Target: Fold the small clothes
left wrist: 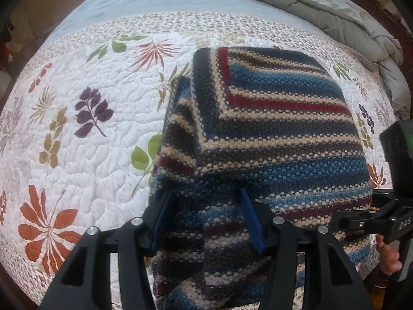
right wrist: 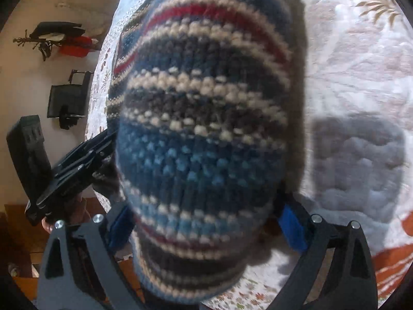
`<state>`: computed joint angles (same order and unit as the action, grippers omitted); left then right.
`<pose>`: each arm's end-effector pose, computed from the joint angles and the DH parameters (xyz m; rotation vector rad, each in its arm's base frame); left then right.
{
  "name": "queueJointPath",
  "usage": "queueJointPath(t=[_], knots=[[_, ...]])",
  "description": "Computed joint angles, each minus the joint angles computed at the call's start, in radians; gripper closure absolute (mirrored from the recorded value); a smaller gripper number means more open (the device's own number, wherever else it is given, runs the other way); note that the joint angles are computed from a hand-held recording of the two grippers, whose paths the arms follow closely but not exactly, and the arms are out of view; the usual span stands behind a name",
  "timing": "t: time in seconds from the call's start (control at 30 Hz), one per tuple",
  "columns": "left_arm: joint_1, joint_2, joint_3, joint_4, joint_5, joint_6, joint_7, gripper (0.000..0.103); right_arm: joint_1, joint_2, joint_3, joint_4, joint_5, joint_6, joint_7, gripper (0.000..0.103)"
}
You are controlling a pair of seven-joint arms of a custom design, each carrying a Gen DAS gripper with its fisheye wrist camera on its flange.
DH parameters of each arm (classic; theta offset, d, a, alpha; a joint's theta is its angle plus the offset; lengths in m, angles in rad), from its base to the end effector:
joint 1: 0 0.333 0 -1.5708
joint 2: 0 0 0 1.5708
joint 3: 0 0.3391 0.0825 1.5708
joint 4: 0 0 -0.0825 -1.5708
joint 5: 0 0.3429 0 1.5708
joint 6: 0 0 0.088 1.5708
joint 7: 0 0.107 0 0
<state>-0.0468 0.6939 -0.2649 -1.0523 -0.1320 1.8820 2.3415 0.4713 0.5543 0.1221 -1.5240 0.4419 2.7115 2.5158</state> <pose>0.7122 -0.1680 0.4812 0.8979 -2.9461 0.5156 0.6169 0.3732 0.4474 -1.0069 2.2684 0.4533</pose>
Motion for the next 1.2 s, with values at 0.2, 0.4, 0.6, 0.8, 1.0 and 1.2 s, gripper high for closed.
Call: queueJointPath(t=[0.2,0.4,0.6,0.8,1.0,1.2], knots=[[0.004,-0.001,-0.002,0.0,-0.005,0.001,0.002,0.049,0.038,0.009,-0.053,0.065,-0.118,-0.107,0.033,0.045],[0.007,-0.042,-0.004,-0.072,-0.009,0.051,0.013,0.049,0.041,-0.031,-0.051,0.018,-0.139,-0.088,0.04,0.058],[0.011,-0.046,-0.011,-0.069,-0.025,0.021,0.017,0.049,0.034,-0.094,-0.041,-0.067,-0.129,-0.033,0.034,0.063],[0.007,-0.069,-0.026,-0.104,-0.056,-0.011,0.029,0.049,0.061,-0.168,-0.078,-0.131,-0.209,-0.081,0.111,0.065],[-0.002,-0.126,-0.046,-0.199,-0.105,-0.027,0.063,0.049,0.082,-0.287,-0.084,-0.266,-0.305,-0.101,0.248,0.065],[-0.024,-0.225,-0.039,-0.373,-0.116,0.087,0.109,0.049,0.068,-0.297,-0.05,-0.317,-0.332,-0.094,0.303,0.06]])
